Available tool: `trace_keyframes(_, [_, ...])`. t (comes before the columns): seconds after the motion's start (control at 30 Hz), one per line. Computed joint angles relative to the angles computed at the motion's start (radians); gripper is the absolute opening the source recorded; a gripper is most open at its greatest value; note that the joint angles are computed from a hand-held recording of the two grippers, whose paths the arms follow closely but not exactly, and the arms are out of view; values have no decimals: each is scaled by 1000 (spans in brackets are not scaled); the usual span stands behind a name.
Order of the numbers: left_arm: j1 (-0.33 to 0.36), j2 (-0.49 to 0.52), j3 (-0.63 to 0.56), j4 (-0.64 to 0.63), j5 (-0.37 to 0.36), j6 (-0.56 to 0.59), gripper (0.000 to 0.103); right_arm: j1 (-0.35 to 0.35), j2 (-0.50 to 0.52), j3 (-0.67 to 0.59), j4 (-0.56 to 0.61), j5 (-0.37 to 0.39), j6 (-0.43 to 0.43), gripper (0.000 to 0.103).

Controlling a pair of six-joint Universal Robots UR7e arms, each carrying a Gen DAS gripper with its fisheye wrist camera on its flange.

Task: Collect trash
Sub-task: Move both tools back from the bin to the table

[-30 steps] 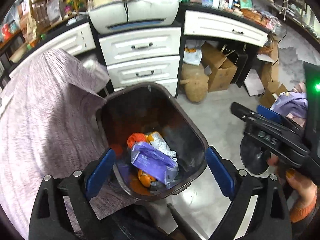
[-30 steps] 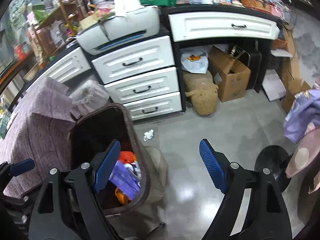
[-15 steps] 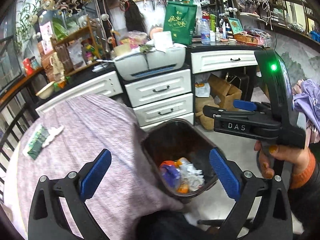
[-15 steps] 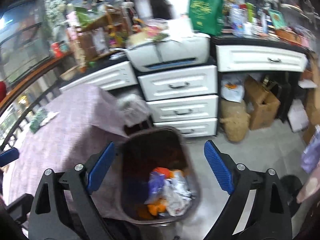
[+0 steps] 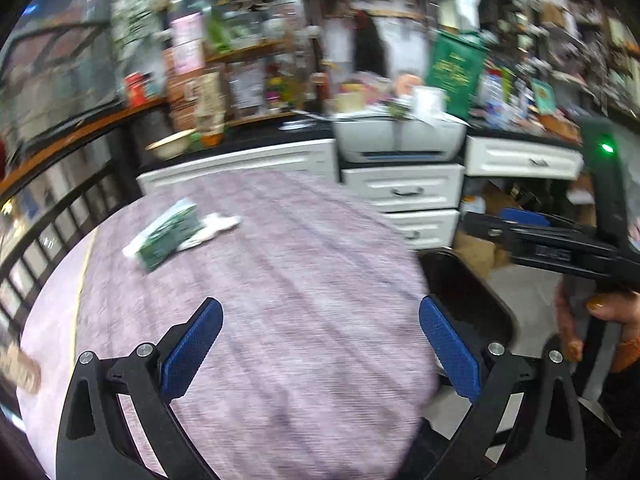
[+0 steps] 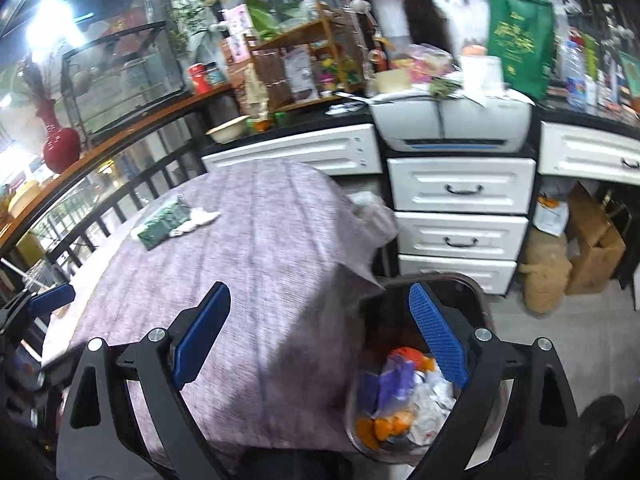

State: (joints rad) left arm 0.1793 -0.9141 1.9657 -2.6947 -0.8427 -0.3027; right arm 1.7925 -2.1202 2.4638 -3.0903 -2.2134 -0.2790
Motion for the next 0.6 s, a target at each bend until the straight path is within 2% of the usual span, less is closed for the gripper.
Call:
trace_keyframes(0.1, [42,-41,6,31,2,3,97,34,67,-22,-20,-3,-23,90])
trace_keyframes(0.2, [75,-66,2,71,73,34,97,48,123,-47,-15,22,-36,90])
trace_keyframes(0.33, [157,-88,-64,167,49,83,97,31,165,-84,71,128,-30,90])
trace_keyframes(0.4, [193,-89,-101,221,69,90,97,26,192,-106,106,159,-25,90])
trace_keyframes(0.57, [269,-43,-171,172,166,218,97,30,269,-152,115,188,-37,90])
trace_keyframes(0.6, [287,-31,-193,173,163,250,97,31,281,-159,113,189,-41,90])
